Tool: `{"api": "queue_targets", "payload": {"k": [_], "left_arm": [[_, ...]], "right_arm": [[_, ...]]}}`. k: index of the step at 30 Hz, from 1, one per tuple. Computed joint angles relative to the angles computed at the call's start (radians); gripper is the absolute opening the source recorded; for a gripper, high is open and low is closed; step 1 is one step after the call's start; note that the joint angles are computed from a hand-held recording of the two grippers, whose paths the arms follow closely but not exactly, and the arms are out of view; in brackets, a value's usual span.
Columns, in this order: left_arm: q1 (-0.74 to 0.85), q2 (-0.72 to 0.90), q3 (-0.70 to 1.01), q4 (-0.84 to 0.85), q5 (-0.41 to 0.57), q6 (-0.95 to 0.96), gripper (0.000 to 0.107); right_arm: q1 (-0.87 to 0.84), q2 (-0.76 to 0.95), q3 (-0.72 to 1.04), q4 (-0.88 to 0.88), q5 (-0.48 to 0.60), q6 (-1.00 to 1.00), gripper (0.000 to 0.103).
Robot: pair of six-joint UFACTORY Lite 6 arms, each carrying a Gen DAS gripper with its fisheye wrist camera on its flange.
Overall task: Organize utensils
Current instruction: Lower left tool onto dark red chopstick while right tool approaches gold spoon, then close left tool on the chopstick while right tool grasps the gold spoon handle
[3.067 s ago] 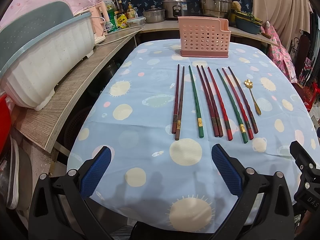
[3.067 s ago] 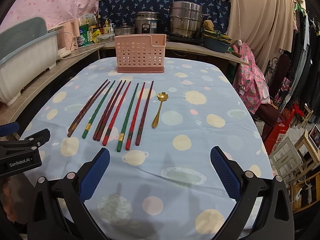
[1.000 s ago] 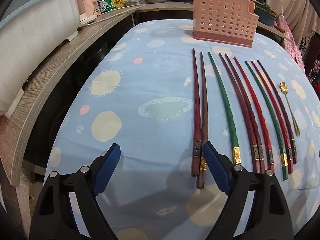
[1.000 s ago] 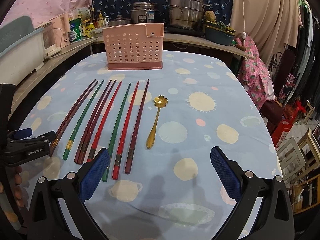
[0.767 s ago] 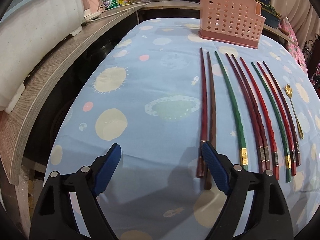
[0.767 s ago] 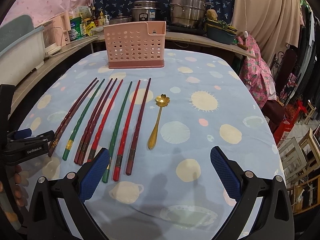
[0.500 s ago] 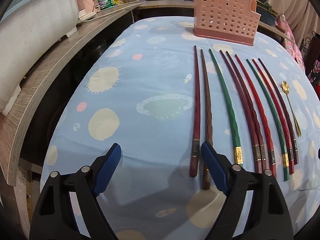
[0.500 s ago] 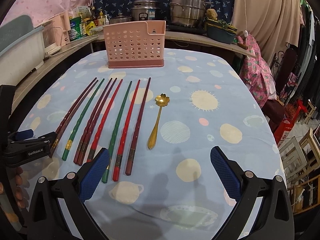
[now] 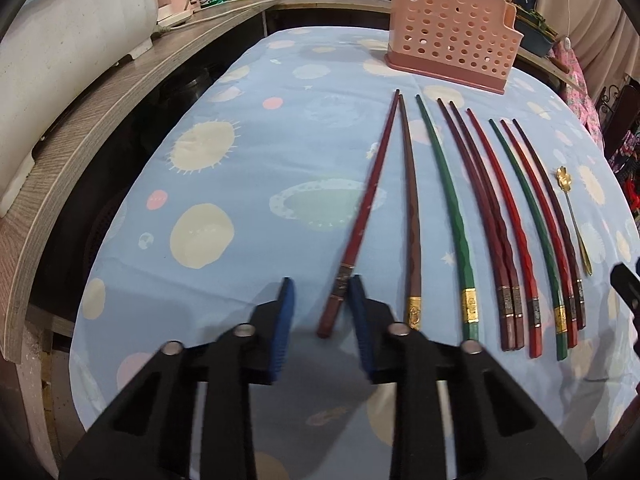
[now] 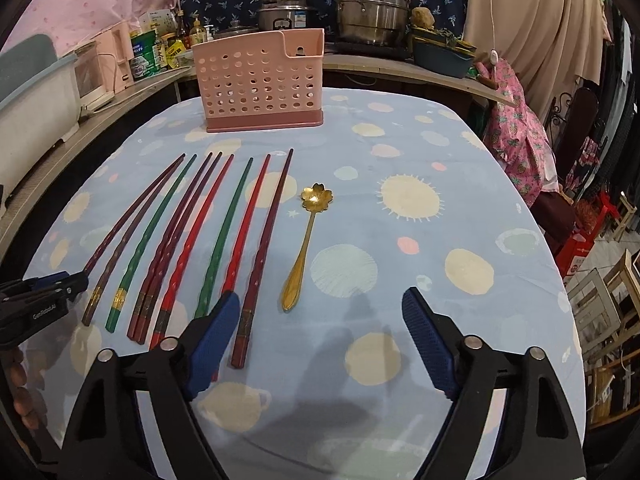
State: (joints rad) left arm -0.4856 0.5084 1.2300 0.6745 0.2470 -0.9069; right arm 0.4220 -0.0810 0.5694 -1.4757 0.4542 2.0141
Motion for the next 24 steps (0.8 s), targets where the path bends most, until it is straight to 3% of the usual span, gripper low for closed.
{"api": "queue_targets", "payload": {"k": [2, 11, 16, 19, 24], "left_arm": [[0.004, 0.005, 0.008, -0.033, -0.002, 0.033, 0.014], [0.0, 0.013, 0.016, -0.01, 0.002, 0.017, 0.012], [-0.005, 0.013, 0.014, 0.03, 0.002, -0.024, 0.012], [-0.004, 0.009, 0.01, 0.011, -0.005, -0.008, 0.011], [0.001, -0.006, -0.005, -0.037, -0.015, 0.041, 0.008]], "right_arm": [[-0.042, 0.04, 0.023, -0.063, -0.048, 0.04, 0.062], [-0.123, 0.196, 0.096, -0.311, -0.17, 0.254, 0.032], [-0.109, 0.194, 0.084, -0.341, -0.143, 0.277, 0.028], [-0.126, 0.178, 0.068, -0.392, -0.16, 0.318, 0.012], [-0.149, 0.136, 0.031, -0.437, -0.181, 0.352, 0.01]]}}
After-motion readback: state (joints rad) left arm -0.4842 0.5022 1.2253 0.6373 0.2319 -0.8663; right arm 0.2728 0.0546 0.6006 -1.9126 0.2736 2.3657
